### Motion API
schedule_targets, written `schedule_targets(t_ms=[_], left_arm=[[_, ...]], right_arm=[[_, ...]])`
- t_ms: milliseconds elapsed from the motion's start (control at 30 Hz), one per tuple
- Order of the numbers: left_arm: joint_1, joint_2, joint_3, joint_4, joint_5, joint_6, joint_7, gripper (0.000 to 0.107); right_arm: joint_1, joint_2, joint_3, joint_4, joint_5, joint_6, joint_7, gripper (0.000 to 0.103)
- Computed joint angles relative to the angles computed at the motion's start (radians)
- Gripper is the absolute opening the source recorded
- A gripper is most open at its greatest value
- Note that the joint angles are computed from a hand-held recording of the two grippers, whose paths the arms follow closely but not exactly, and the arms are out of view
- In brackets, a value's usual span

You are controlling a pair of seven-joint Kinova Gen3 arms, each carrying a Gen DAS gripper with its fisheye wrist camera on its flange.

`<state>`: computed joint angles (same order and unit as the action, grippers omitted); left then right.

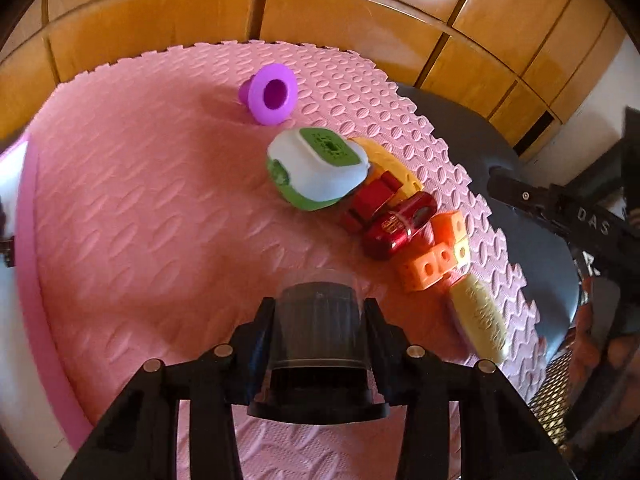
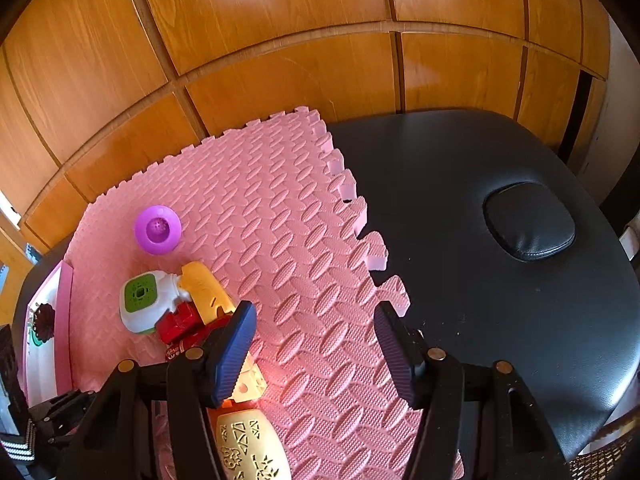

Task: Organize rigid objects
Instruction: 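Lift the black cup with the left gripper while the right grasps the yellow oval piece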

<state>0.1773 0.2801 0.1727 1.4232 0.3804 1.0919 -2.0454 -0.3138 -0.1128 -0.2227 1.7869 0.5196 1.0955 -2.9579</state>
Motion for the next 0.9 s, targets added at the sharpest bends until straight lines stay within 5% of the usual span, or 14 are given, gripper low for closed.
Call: schedule_targets(t_ms=[233, 467, 633, 767, 900], left_arm=[[-0.013, -0.07, -0.018, 0.111, -0.005, -0.104, -0.072, 0.044], [-0.027, -0.085, -0.012, 0.15, 0.01, -0.142, -0.132, 0.043], [-0.016, -0.103, -0.013, 0.183, 0.002, -0.188, -0.144, 0.043], [-0.026, -0.105, -0.014, 0.191, 0.025, -0.19, -0.167, 0.043], [-0.032, -0.113, -0.015, 0.206, 0.039, -0.203, -0.192, 0.043]], right_arm=[[0.005, 0.007, 0.023, 0.001, -0.067, -0.025, 0.058, 0.062], [0.032, -0.036, 0.056, 0.023, -0.259, -0.11, 0.195, 0.062], [0.003, 0.008, 0.028, -0.029, -0.338, -0.031, 0.327, 0.062], [-0.045, 0.068, 0.0, -0.073, -0.303, 0.056, 0.323, 0.062], [-0.112, 0.115, -0.016, -0.099, -0.214, 0.123, 0.267, 0.045]])
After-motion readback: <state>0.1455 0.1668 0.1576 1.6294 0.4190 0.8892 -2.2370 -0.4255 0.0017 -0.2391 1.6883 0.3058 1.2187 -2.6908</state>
